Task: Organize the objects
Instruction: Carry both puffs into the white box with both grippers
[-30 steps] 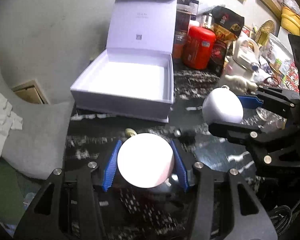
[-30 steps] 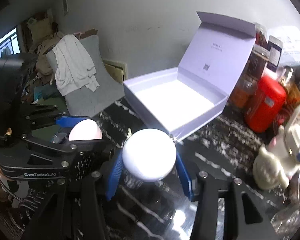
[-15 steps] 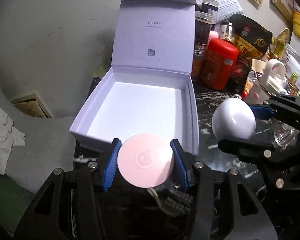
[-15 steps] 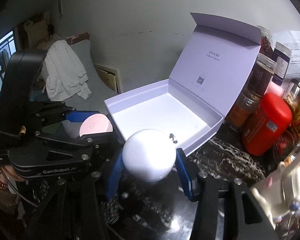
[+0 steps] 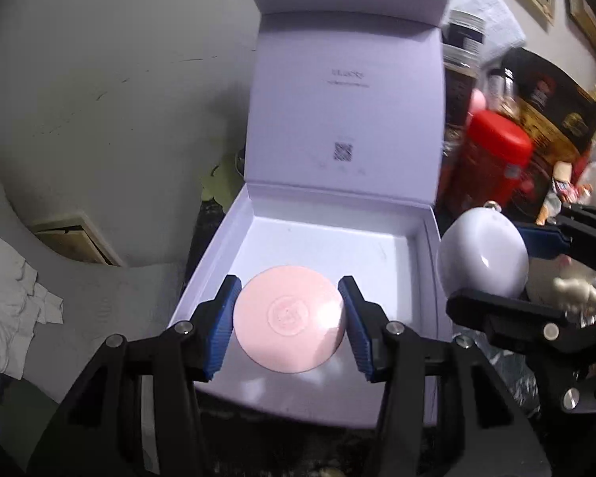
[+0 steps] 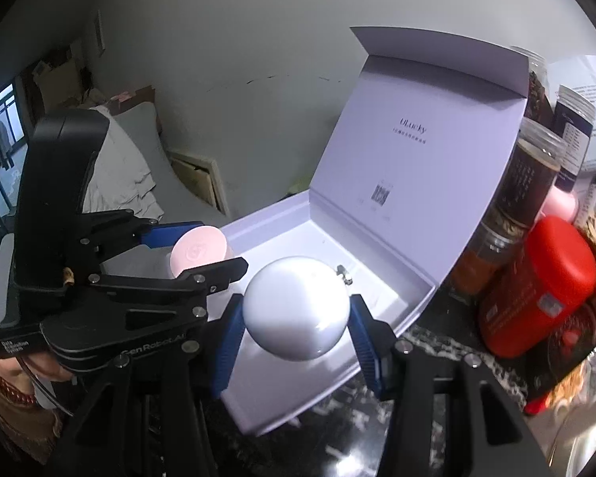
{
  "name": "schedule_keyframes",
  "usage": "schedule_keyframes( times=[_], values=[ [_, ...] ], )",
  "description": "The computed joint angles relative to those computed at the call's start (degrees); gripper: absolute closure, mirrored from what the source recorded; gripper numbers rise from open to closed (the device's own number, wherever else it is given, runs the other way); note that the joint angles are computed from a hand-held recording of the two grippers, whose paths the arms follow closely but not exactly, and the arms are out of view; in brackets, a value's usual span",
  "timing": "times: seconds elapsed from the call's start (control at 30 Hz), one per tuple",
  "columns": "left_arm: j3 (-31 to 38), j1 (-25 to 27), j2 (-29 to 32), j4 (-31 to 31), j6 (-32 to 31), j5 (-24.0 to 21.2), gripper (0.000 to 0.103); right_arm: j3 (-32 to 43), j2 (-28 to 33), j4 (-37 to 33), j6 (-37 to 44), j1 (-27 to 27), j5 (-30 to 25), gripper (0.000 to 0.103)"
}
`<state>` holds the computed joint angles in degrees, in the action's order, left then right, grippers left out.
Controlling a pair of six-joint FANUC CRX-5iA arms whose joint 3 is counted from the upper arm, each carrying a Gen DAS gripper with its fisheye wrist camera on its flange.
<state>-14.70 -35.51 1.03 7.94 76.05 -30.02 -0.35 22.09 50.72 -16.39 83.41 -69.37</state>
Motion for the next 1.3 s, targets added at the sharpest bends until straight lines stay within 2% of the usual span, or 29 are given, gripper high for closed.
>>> schedule_keyframes(
  times=[0.03,0.13,0.23,0.33,0.4,0.7,0.87,0.93,1.03,1.2,1.3],
  values=[
    [0.9,0.2,0.9,0.1,0.2,0.0,0.054,-0.3,-0.3,0.2,0.3,-0.6,0.5,0.050],
    [5.0,-0.5,2.7,-5.9,5.7,-0.6,0.054,-2.2,-1.7,1.9,0.0,-2.6,2.7,0.050],
    [7.2,-0.1,4.7,-4.7,4.6,-0.2,0.054,-3.2,-2.5,2.9,0.6,-4.7,4.6,0.050],
    [10.9,-1.0,6.8,-9.5,9.0,-0.5,0.054,-4.6,-3.3,3.8,0.9,-6.7,7.2,0.050],
    [13.0,-1.0,8.4,-10.1,10.0,-0.8,0.054,-4.5,-3.1,3.4,1.5,-7.7,7.4,0.050],
    [17.1,0.0,14.7,-7.1,7.6,-3.1,0.054,-5.8,-3.2,0.3,1.5,-10.5,9.0,0.050],
    [18.0,-0.7,16.3,-7.3,5.9,-4.2,0.054,-4.5,-1.7,-3.0,5.0,-11.3,10.3,0.050],
    [17.3,-0.7,16.5,-5.5,3.6,-3.4,0.054,-3.9,-1.2,-4.4,6.4,-11.7,10.9,0.050],
    [18.1,-0.4,18.0,-3.7,2.2,-4.8,0.054,-3.7,-0.8,-5.7,7.7,-12.1,11.6,0.050],
    [20.9,-1.2,20.4,-7.5,4.1,-7.7,0.054,-3.1,0.1,-8.8,9.8,-13.0,12.6,0.050],
    [21.9,-1.2,21.6,-7.8,4.4,-9.0,0.054,-2.0,1.1,-10.5,11.1,-13.5,12.1,0.050]
  ],
)
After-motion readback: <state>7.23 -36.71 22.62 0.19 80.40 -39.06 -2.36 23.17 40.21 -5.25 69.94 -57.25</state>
